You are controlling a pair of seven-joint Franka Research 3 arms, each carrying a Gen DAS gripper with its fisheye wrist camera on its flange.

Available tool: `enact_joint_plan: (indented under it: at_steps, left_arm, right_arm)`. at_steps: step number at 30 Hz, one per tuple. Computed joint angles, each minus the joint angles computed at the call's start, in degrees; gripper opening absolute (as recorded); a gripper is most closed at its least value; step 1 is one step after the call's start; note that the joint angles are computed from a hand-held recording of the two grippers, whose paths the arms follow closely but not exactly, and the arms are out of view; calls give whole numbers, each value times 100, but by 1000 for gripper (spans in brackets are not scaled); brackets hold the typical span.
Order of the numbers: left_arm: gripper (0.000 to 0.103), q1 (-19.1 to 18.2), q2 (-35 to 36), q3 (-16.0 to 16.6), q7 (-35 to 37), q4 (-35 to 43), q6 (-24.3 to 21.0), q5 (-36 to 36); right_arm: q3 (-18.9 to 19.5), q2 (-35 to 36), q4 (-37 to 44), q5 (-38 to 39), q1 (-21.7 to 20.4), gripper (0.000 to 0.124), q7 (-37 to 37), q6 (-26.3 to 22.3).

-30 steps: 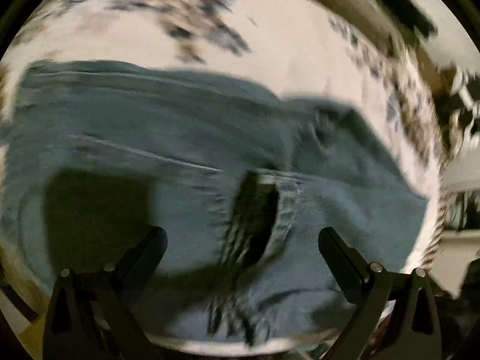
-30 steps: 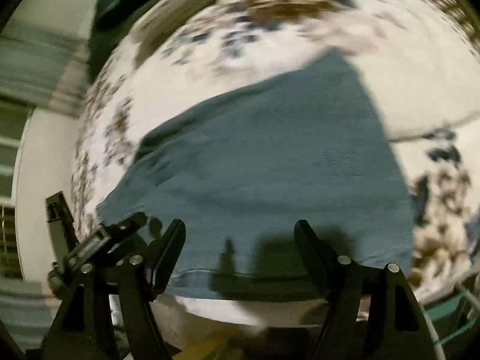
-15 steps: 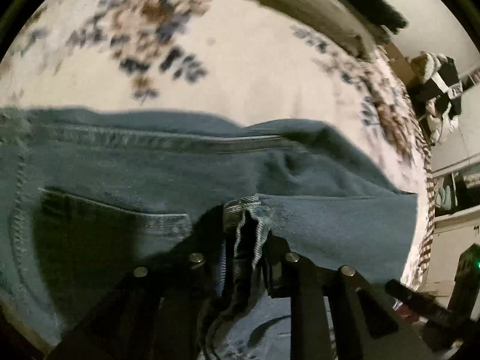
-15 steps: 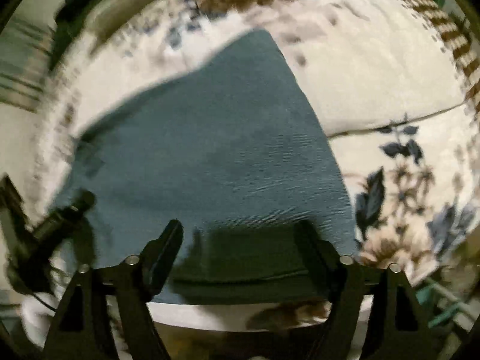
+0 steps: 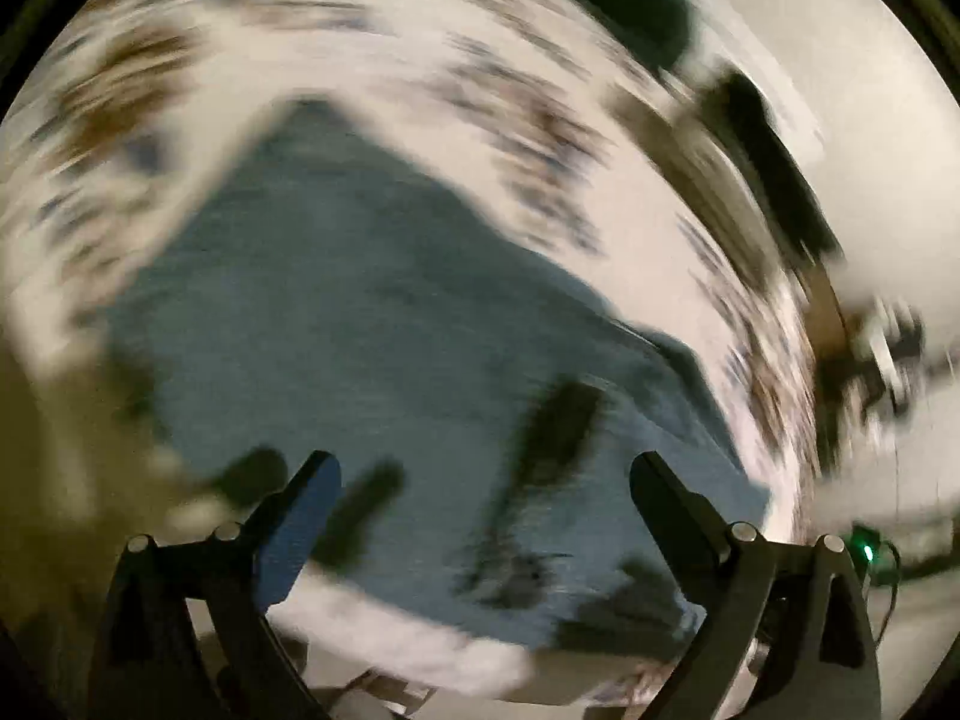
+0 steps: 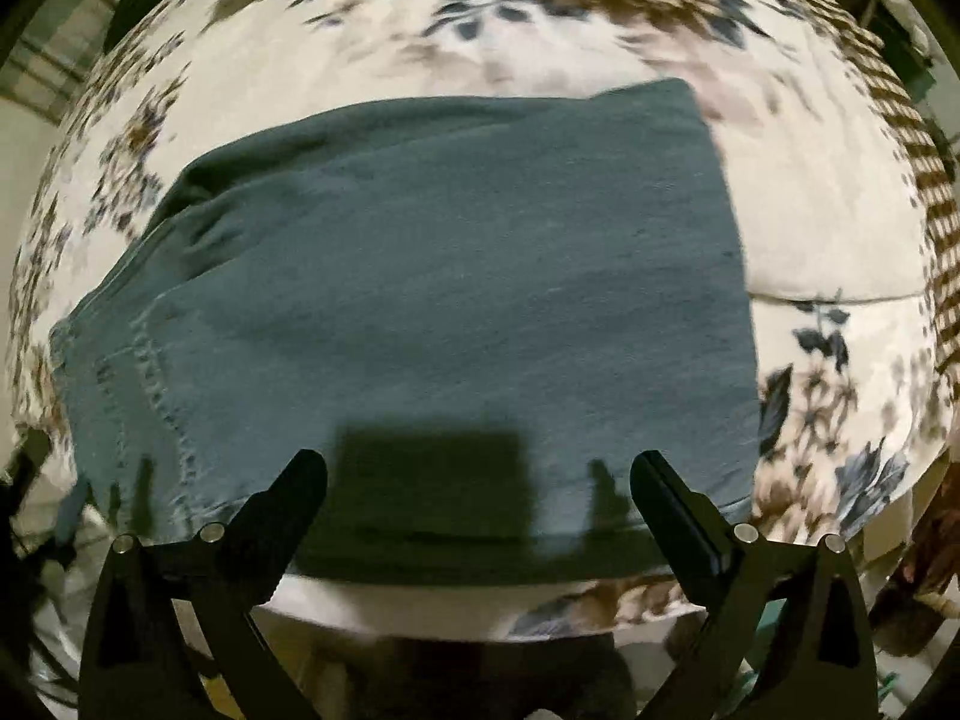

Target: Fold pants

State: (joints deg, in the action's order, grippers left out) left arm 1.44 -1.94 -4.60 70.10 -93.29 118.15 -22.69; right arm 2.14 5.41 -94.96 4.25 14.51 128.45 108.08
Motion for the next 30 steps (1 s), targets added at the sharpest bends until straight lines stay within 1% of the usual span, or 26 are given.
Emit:
enact_joint_plan:
  at_steps: [1,2,3,4,5,7,9,10,11,12,13,14,15,16,17,18,19,21,22,23,27,30]
  left_arm:
    - [98,62,-153,52,-247,-244,148,59]
    - [98,149,-309,132,-569,-559,349,70]
    - [98,219,-392,216,-770,-839,567,-35]
    - [98,253,-397,261,-876,-991,722,-92]
    - [98,306,-355,310,-978,-1101,839,-71]
    - [97,388,-233,373,-1054,-1209,1101,-156]
    - [97,454,-99,399,-1053,-1285,1529,-403]
    - [96,470,-47,386,-1008,-1325,1843,-542]
    - [85,481,-46,369,-888,-1376,2125,-649]
    - [67,460,16,348,-564,-1336,2378,-936]
    - [49,469,78,324,-551,-1228,2314,-850]
    - [42,472,129,294,-518,-1158,2311,-773]
    - [42,476,148,269,-454,-1160,2348,-826]
    - [44,479,139,246,-426,-1235,2421,-856]
    - [50,488,150,236,-501,-1273,2351,-800]
    - [50,502,131,239,-408,-1356,2328,-1008]
    - [50,492,48,223,-298,-1507,2569,-1220]
    - [36,470,45,206,-396,-1427,2611,-1064]
    - [20,458,-40,204,-348,-1494,2770,-1072]
    - [17,424,-84,199,-277,-1497,2887,-1100]
    - [16,223,-351,192,122,-1308,3042,-1129]
    - [16,-41,-557,168,440,-965,2887,-1173]
  right_arm:
    - [14,65,128,20,12,94,-12,-78]
    - [26,106,237,-9,34,68,-26,-102]
    - [38,190,391,-67,62,53,-53,-177]
    - [48,369,679,-184,103,44,-104,-409]
    - [44,487,852,-213,131,44,-125,-511]
    - [13,662,1081,-83,134,44,-124,-474]
    - [-17,843,1291,75,118,44,-124,-453]
    - [-31,953,1432,78,131,44,-105,-487]
    - [-48,1095,1617,45,150,44,-89,-559]
    - [-68,1208,1759,20,162,44,-88,-602]
    - [-89,1295,1862,8,171,44,-71,-615]
    - [-109,1409,2016,20,175,44,-26,-635]
    - [-114,1485,2092,59,184,44,18,-607]
    - [-114,1499,2090,111,186,44,41,-571]
    - [-118,1550,2153,130,196,44,71,-580]
    - [-121,1514,2082,154,203,44,92,-520]
    - [-110,1495,2039,199,208,44,91,-451]
    - [-94,1463,1988,198,231,44,6,-362]
    - [-91,1442,1952,178,246,44,-32,-323]
    - [-84,1404,1885,171,252,44,-105,-277]
    - [-90,1141,1445,270,192,44,-268,-114]
    - [-138,758,924,406,61,44,-268,106]
